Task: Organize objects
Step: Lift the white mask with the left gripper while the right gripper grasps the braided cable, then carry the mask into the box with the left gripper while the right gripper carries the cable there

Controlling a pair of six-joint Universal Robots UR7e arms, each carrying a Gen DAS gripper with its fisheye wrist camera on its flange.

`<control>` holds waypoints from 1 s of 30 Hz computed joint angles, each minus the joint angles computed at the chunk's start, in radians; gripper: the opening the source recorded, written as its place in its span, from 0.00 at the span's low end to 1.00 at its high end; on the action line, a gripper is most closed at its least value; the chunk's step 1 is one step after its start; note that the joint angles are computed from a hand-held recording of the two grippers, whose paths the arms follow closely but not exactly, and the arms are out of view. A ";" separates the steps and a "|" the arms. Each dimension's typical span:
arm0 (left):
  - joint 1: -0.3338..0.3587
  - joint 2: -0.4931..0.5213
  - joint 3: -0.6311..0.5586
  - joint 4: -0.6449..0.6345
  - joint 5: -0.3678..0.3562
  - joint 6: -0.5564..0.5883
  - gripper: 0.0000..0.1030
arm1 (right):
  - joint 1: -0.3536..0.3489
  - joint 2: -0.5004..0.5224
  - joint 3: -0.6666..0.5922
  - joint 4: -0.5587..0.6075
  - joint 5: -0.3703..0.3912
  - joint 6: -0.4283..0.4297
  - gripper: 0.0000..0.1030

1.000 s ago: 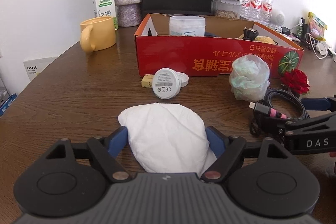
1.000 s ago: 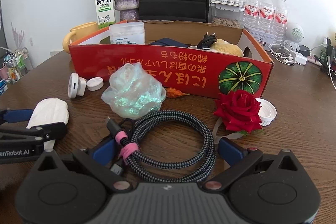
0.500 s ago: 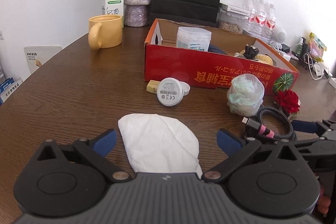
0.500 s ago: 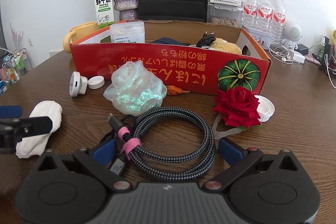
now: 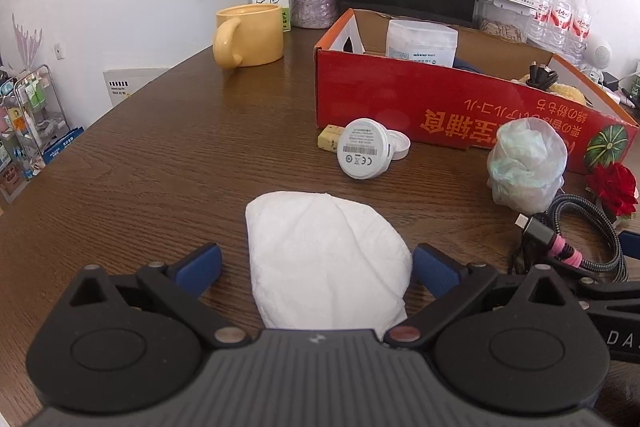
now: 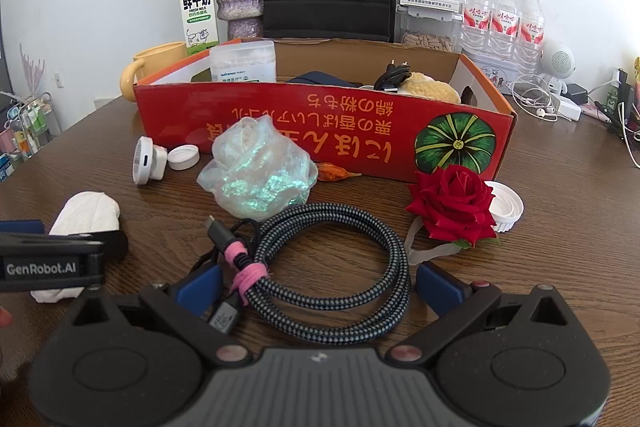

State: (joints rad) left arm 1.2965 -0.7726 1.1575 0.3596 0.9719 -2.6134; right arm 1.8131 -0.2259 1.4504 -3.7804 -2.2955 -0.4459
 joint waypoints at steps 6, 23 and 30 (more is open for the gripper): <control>0.005 -0.011 0.014 -0.008 0.033 0.028 0.94 | 0.000 0.000 0.000 0.000 0.000 0.000 1.00; 0.015 -0.063 0.095 -0.057 0.136 0.113 0.38 | 0.000 -0.001 0.004 -0.004 0.000 0.000 1.00; 0.019 -0.071 0.095 -0.043 0.149 0.100 0.38 | 0.001 0.000 0.009 -0.015 -0.002 0.001 0.98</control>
